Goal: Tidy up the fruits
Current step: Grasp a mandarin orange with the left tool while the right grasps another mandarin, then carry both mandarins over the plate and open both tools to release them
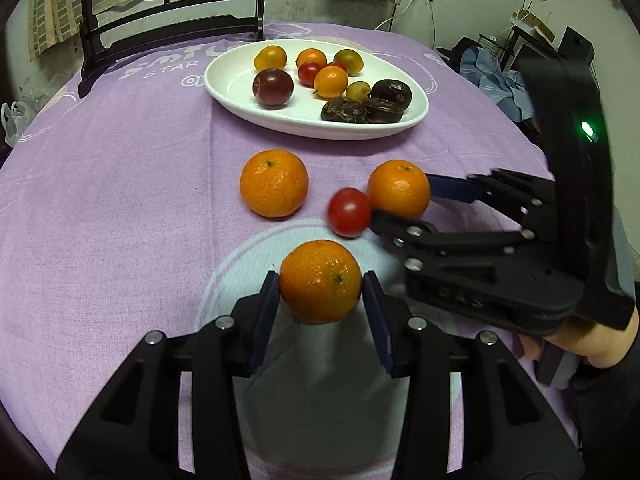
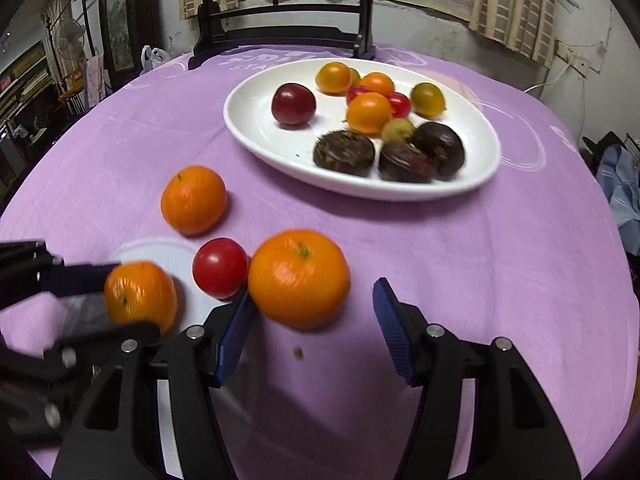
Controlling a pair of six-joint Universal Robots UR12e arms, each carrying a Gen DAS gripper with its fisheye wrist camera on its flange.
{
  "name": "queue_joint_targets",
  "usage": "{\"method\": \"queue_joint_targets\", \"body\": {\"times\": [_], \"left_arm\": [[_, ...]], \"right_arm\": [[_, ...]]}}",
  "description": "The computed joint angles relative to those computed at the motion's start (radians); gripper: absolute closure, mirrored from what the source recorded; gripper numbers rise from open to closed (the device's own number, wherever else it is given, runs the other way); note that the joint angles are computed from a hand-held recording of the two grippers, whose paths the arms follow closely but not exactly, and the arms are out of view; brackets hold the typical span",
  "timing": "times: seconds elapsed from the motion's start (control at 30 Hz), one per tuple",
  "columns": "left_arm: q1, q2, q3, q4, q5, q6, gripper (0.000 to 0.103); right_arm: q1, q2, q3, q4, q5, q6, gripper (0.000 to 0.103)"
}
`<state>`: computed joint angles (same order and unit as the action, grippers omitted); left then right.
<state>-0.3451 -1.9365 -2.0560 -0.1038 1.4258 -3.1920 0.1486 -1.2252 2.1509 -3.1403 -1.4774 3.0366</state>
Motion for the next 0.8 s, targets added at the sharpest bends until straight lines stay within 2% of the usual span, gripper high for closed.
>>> {"method": "queue_joint_targets", "body": {"times": [0.07,0.13,0.2,0.33,0.5,0.63,0.8], "left_arm": [[-0.001,0.0,0.0,0.002,0.004,0.003,0.059],[-0.001,0.0,-0.001,0.002,0.003,0.003,0.059],[-0.001,0.0,-0.001,0.003,0.003,0.004,0.059],[0.0,0.001,-0.002,0.006,0.0,0.004,0.059],[-0.002,0.009,-0.007,0.026,0.009,-0.002,0.059],[0.004,0.031,0.0,0.013,-0.044,-0.025,0.059],[-0.019,0.031,0.06,0.022,0.019,-0.003,0.059]], "right_arm": [[-0.001,0.005,-0.006,-0.001,0.016,0.002,0.046],[-0.003,0.005,-0.008,-0.003,0.04,0.002,0.056],[0.005,0.004,-0.008,-0.005,0.022,0.002,0.058],[0.001,-0.017,0.013,-0.002,0.031,0.025,0.058],[-0.019,-0.076,0.081,-0.065,0.031,0.04,0.058],[-0.039,-0.114,0.109,-0.099,0.03,0.033,0.058],[-0.056,-0.121,0.093,-0.168,0.038,0.046,0.058]]}}
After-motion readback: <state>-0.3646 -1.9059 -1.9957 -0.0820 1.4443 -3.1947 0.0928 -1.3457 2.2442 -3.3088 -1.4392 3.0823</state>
